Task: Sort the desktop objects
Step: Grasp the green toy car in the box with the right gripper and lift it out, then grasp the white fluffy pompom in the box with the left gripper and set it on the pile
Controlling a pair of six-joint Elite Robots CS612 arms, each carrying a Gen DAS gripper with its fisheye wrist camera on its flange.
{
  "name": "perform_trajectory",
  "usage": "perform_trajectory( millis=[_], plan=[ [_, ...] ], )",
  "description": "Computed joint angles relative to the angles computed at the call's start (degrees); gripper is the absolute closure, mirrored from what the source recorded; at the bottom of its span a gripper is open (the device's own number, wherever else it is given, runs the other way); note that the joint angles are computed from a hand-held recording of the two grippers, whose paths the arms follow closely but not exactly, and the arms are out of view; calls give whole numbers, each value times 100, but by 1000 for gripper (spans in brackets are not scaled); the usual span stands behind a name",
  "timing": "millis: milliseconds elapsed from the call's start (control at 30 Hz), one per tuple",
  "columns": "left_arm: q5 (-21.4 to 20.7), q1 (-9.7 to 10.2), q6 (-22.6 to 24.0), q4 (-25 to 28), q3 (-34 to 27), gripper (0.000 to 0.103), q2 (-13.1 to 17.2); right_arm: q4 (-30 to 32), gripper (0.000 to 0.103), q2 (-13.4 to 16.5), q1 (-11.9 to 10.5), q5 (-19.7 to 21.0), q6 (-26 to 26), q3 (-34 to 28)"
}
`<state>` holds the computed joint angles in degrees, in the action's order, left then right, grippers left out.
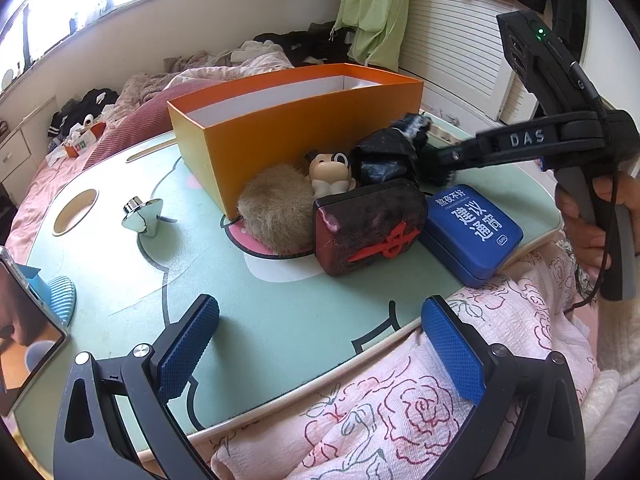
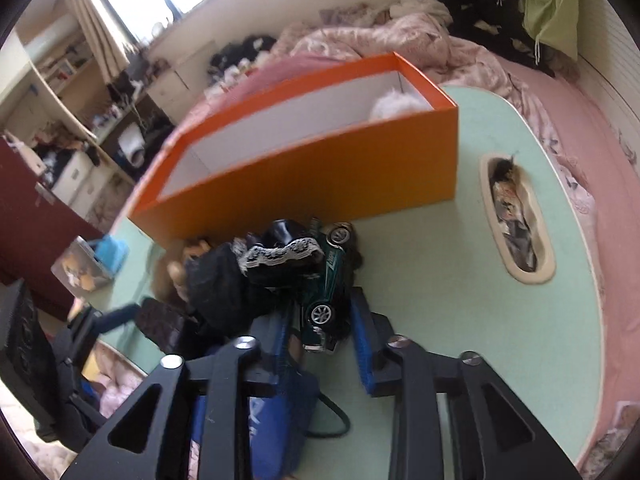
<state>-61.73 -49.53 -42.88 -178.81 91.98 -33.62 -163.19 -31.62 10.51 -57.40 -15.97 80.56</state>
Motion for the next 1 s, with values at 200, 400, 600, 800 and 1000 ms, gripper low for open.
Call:
perform_trajectory(
  millis=[200,400,600,800,1000],
  plan=[
    [-18,5,19,13,-6,2,2,-1499,20,-78,-171,456,273,534],
    [-24,7,24,12,-5,2,3,-2290,19,-188,-324,565,-490,1155],
    [-26,13,34,1,1,2,5,-2420,9,-113,-549,1220,-866,1385],
    [-50,38,53,-27,1,2,26,-2747,4,-28,-543,1187,-767,1420],
    [114,21,-111,-378,158,2,-33,-3125,0,86,-518,1213,-582,1375]
  ],
)
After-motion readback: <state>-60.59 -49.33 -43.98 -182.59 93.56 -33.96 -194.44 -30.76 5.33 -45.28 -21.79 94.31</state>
